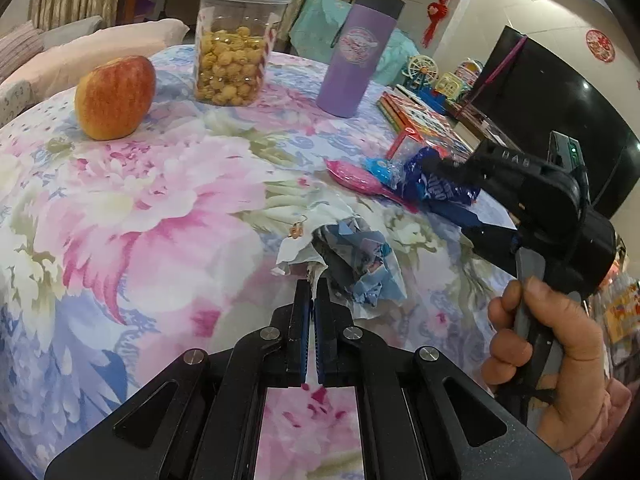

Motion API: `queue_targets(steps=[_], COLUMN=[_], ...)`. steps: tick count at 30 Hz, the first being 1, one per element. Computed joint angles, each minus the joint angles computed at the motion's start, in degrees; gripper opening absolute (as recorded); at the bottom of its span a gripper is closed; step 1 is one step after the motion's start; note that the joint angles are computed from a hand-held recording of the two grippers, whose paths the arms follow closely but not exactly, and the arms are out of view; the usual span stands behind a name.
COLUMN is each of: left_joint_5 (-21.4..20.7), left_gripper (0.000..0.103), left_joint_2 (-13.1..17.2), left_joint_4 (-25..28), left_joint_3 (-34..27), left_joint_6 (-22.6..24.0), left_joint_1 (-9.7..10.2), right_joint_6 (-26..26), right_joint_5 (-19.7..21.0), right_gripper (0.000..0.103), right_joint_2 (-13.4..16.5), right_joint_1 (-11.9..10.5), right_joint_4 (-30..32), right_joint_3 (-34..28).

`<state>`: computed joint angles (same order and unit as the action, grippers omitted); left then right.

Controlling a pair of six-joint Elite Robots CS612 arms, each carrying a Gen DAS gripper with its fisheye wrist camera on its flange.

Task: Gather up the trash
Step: 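Grasp the crumpled blue wrapper with the left tool while the right tool grasps the blue bag, then carry the blue wrapper and blue bag over the trash bin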

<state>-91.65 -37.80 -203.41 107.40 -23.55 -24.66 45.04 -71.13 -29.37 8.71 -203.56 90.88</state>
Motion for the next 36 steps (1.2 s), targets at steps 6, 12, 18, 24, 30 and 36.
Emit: queue_targets(steps=[6, 12, 18, 24, 30, 36], left_joint_5=[-0.5, -1.5, -3.6, -5.2, -6.1, -7.0], left_gripper=[0.002, 0.002, 0.002, 0.002, 0.002, 0.002], left_joint_2=[-0.3, -0.8, -1.2, -1.5, -1.8, -2.0], left_joint_4=[-0.6, -1.3, -1.6, -1.0, -0.8, 0.3], left_joint_3=[0.4, 0.7, 0.8, 0.4, 0.2, -0.4], left_joint_6=[0.3, 1.7, 3.4, 5.0, 6.6, 7.7], left_joint_1=[-0.74, -2.39, -4.64, -6.63, -8.69, -10.59], right_joint_6=[-4.5, -10.4, -15.4, -17.0, -16.4, -15.7], right_joint_5=[0.4, 2.0, 1.3, -0.9, -3.1, -4.5], right_gripper=[0.042, 0.041, 0.041, 0.041, 0.041, 0.042], right_joint_2=[-1.7, -4.2, -6.9, -8.8, -9.7, -10.2], right_joint_1=[-1.1, -2.4, -3.9, -5.0, -6.3, -7.7], right_joint_4=[-2.4, -6.1, -9.8, -12.9, -16.9, -19.4], right_joint_3=[4.1, 10.2, 17.1, 22.4, 26.4, 29.0])
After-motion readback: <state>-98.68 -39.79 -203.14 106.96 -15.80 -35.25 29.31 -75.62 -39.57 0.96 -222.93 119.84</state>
